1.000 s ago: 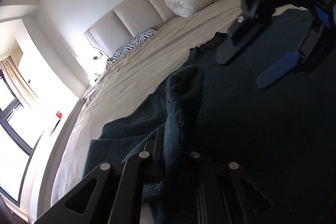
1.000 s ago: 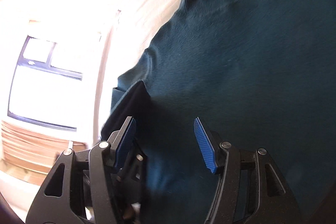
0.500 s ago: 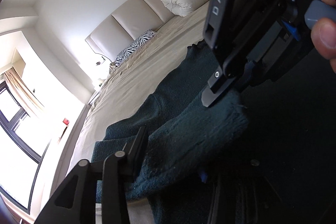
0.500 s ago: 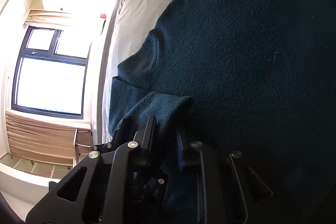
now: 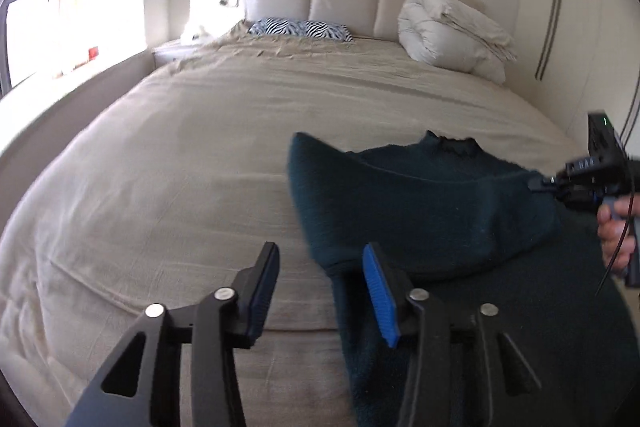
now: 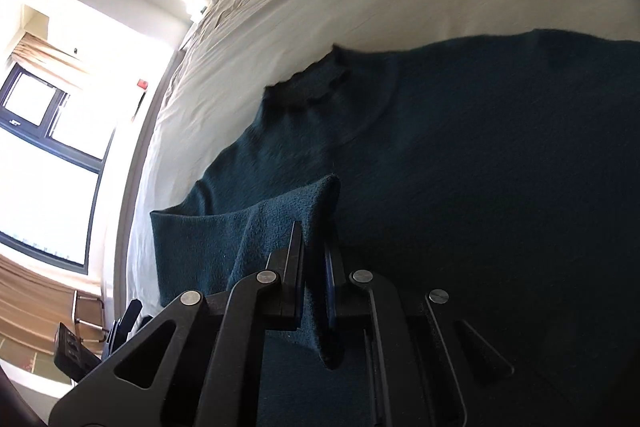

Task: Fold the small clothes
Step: 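Grasp the sweater side edge with the left tool and fold it inward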

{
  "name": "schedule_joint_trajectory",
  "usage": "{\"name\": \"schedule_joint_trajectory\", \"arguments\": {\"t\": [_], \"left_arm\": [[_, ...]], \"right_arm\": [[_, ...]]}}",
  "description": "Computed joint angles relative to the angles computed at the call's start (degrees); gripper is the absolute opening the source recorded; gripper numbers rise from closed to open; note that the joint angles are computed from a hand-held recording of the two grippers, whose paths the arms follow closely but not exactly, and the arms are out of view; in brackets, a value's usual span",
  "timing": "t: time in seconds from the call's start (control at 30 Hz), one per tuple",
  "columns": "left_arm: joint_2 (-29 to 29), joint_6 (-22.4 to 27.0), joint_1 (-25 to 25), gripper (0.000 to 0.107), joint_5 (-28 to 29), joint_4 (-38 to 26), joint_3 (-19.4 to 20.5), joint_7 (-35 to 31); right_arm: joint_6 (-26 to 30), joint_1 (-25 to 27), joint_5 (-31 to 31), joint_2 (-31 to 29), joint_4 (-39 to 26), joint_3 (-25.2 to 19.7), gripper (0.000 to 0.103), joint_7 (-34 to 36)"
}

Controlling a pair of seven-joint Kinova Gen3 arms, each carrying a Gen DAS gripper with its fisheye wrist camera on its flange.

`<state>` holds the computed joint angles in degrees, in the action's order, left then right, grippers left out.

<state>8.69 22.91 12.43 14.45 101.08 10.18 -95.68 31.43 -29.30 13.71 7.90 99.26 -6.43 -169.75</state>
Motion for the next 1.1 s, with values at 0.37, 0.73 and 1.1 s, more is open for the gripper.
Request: {"name": "schedule_joint_trajectory", "arguments": {"t": [0.37, 0.73, 1.1], "left_arm": [[10.1, 10.15, -24.23, 0.028, 25.63, -8.26, 20.87, -17.58], [18.15, 20.78, -8.32, 0.028, 39.91, -18.28, -0.05, -23.15], [29.16, 25.76, -8.07, 0.005, 36.0, -28.8, 1.06, -15.2]], "right_arm": [[4.22, 6.04, 0.54, -4.06, 5.44, 0.25, 0.007, 0.71], [0.38, 6.52, 0.1, -4.69, 9.6, -0.71, 0.007, -0.97], [-6.72, 8.13, -2.54, -7.08, 14.97, -1.25, 0.007, -0.4]]}}
